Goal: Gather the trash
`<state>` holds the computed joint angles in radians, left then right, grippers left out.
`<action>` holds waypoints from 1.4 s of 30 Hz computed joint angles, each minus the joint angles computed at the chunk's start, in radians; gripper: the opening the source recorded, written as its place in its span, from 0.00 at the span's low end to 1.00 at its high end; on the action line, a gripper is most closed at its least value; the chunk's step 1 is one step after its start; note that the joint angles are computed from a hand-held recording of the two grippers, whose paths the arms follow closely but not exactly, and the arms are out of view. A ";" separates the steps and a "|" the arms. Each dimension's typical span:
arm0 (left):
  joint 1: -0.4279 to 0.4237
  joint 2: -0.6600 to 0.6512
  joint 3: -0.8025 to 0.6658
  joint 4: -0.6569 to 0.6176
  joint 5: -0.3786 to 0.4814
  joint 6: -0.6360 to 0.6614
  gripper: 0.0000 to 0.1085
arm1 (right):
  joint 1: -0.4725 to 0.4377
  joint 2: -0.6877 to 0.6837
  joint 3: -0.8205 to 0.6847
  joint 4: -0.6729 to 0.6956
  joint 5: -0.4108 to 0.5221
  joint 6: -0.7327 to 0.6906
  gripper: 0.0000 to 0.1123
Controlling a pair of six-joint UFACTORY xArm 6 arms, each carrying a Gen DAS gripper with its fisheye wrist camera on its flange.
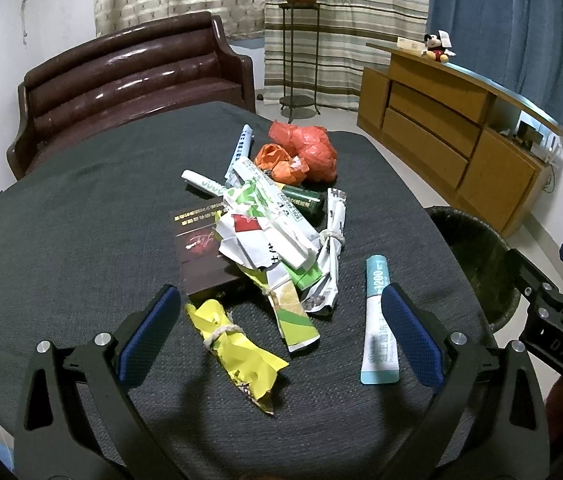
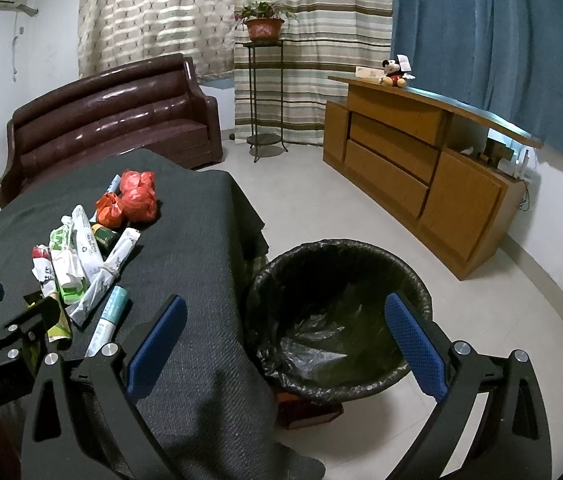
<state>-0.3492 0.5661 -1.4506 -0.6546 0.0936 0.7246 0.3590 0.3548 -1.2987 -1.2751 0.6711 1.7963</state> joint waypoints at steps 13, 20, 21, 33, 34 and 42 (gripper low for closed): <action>0.069 0.000 0.027 0.123 0.036 -0.107 0.78 | 0.001 0.018 -0.017 0.029 -0.013 -0.030 0.86; 0.099 -0.013 0.021 0.273 0.086 -0.260 0.78 | -0.007 0.016 -0.016 0.049 -0.028 -0.054 0.83; 0.099 -0.017 0.026 0.278 0.087 -0.264 0.78 | -0.009 0.015 -0.015 0.052 -0.031 -0.058 0.83; 0.116 -0.043 0.038 0.337 0.134 -0.319 0.73 | -0.012 0.011 -0.016 0.056 -0.035 -0.065 0.82; 0.115 -0.052 0.048 0.329 0.131 -0.307 0.73 | -0.010 0.010 -0.017 0.054 -0.033 -0.064 0.82; 0.114 -0.047 0.042 0.372 0.183 -0.330 0.72 | 0.002 0.002 -0.017 0.058 -0.027 -0.077 0.82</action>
<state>-0.2356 0.5188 -1.4086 -0.2821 0.2770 0.3944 0.3615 0.3568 -1.3161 -1.2167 0.6440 1.7193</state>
